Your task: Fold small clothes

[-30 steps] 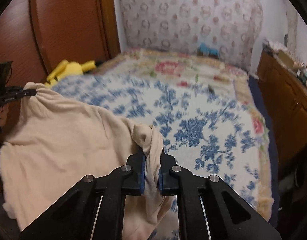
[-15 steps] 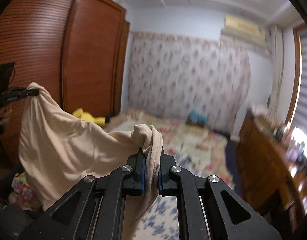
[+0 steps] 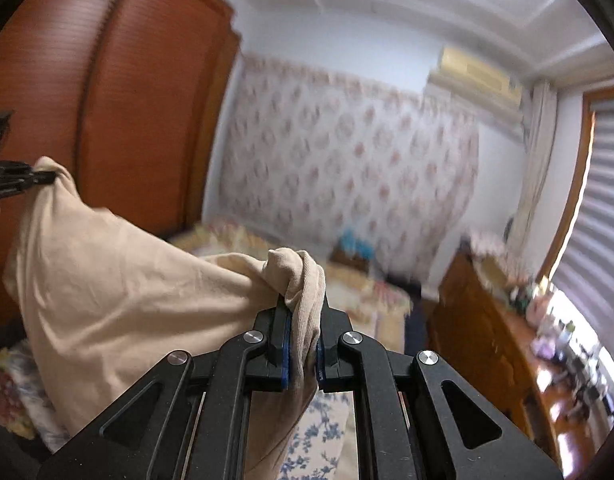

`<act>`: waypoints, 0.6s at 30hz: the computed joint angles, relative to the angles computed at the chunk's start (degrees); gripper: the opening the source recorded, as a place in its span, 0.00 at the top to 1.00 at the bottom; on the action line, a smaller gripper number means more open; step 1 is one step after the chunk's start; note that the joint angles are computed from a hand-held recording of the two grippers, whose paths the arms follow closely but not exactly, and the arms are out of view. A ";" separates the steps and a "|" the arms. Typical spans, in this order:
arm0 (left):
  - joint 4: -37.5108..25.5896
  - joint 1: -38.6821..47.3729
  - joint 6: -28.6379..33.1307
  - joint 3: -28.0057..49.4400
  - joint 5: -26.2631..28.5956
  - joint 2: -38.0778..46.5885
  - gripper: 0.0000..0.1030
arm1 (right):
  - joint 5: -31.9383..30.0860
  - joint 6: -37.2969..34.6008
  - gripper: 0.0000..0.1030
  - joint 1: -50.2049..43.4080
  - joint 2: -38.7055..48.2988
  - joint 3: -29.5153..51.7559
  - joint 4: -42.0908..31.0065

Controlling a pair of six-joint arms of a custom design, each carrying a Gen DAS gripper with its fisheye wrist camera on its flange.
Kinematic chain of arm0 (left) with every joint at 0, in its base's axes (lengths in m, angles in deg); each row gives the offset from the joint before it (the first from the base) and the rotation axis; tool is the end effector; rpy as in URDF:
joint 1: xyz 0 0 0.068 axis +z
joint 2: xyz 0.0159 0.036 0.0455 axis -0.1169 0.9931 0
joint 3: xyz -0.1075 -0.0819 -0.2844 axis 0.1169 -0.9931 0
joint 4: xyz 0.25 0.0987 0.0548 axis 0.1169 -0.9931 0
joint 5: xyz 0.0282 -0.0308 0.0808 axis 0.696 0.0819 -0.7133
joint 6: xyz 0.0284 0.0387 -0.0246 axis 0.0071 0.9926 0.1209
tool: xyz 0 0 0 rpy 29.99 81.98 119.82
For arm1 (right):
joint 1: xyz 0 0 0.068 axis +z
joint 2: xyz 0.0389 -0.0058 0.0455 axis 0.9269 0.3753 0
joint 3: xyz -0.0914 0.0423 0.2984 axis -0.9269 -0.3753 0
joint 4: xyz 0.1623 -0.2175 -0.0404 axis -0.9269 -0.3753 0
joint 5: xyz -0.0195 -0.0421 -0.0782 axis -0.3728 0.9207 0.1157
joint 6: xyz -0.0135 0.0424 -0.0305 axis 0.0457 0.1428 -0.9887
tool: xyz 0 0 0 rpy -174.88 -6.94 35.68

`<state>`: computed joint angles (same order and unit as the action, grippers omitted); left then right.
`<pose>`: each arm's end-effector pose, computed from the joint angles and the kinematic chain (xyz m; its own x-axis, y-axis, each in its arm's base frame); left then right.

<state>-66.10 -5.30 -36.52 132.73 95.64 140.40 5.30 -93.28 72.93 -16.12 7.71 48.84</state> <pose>0.2879 -0.0024 0.3735 -0.4368 0.1825 -0.8809 0.3042 0.9515 0.0462 0.2223 0.0194 0.4043 -0.3588 -0.3339 -0.8717 -0.2079 0.9390 -0.2740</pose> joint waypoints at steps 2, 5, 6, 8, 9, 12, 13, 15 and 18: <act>7.69 -2.28 -1.14 -1.29 -2.73 10.12 0.90 | -0.03 -0.36 0.94 -1.92 9.63 -3.60 9.02; 14.08 -5.35 -1.96 0.47 -4.50 23.57 0.90 | 1.11 1.35 0.94 -3.51 28.59 -3.70 21.74; 14.11 -6.13 -1.63 2.48 -4.44 27.61 0.88 | 1.27 1.62 0.93 -4.04 33.17 -2.50 23.24; 13.70 -7.57 -0.83 6.59 -4.23 34.34 0.86 | 1.67 2.34 0.91 -4.68 42.13 1.38 24.44; 13.92 -8.39 -0.75 7.23 -4.33 35.87 0.82 | 2.40 3.05 0.85 -4.86 46.19 3.71 23.98; 14.67 -9.41 0.09 7.58 -4.54 37.88 0.61 | 3.73 4.50 0.75 -5.46 52.51 6.65 24.46; 15.35 -9.45 0.58 6.24 -4.31 37.25 0.60 | 3.10 4.37 0.73 -6.01 53.26 6.45 25.07; 15.05 -9.18 2.09 5.70 -5.37 36.98 0.55 | 2.02 4.34 0.71 -6.94 54.01 5.66 26.07; 15.14 -8.42 2.88 1.63 -4.81 33.27 0.46 | 0.27 4.53 0.69 -7.28 51.67 1.30 27.87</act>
